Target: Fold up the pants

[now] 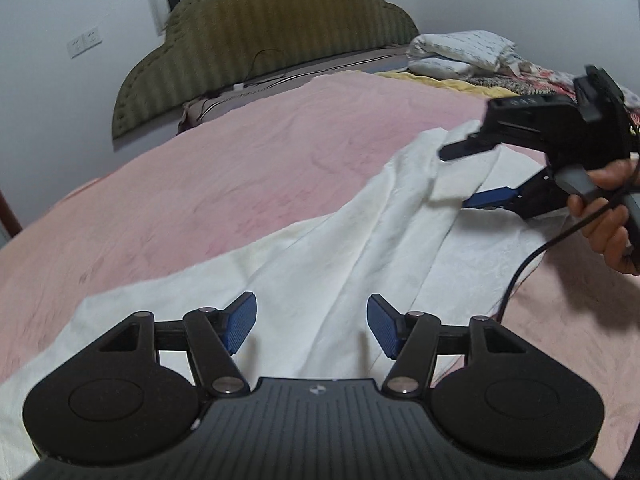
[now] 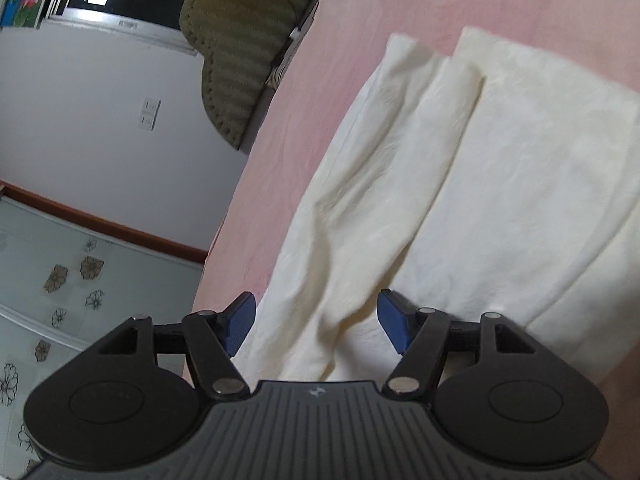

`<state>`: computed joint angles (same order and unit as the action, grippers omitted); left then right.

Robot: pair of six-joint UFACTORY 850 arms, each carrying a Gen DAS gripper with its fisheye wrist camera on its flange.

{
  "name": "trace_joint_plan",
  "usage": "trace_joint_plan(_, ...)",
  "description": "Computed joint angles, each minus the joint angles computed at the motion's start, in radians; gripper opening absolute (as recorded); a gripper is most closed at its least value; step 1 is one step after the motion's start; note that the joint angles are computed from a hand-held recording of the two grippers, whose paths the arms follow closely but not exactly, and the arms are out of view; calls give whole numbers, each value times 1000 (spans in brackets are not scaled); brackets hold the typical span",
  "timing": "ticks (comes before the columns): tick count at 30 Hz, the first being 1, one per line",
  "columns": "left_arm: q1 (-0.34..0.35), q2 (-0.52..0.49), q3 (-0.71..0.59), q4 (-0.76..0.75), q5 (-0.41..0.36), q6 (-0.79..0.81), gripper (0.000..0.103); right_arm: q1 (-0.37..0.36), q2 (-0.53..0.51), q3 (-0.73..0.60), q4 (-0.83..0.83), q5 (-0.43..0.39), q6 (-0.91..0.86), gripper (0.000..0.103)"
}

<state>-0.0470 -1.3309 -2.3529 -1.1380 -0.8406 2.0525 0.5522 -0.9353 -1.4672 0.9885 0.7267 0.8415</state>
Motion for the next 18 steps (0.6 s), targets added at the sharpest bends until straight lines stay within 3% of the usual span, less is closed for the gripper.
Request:
trace_joint_plan(2, -13, 35, 77, -50, 21, 90, 65, -1, -12, -18, 82, 36, -31, 66)
trace_joint_plan(6, -35, 64, 152, -88, 32, 212, 66, 3, -28, -61, 381, 129, -303, 66)
trace_joint_plan(7, -41, 67, 164, -88, 30, 232, 66, 0, -29, -60, 405, 139, -318, 60)
trace_joint_plan(11, -65, 75, 203, -83, 21, 301, 66, -5, -28, -24, 399, 165, -223, 11)
trace_joint_plan(18, -102, 95, 308, -259, 84, 569, 65, 44, 42, 49, 389, 320, -246, 8)
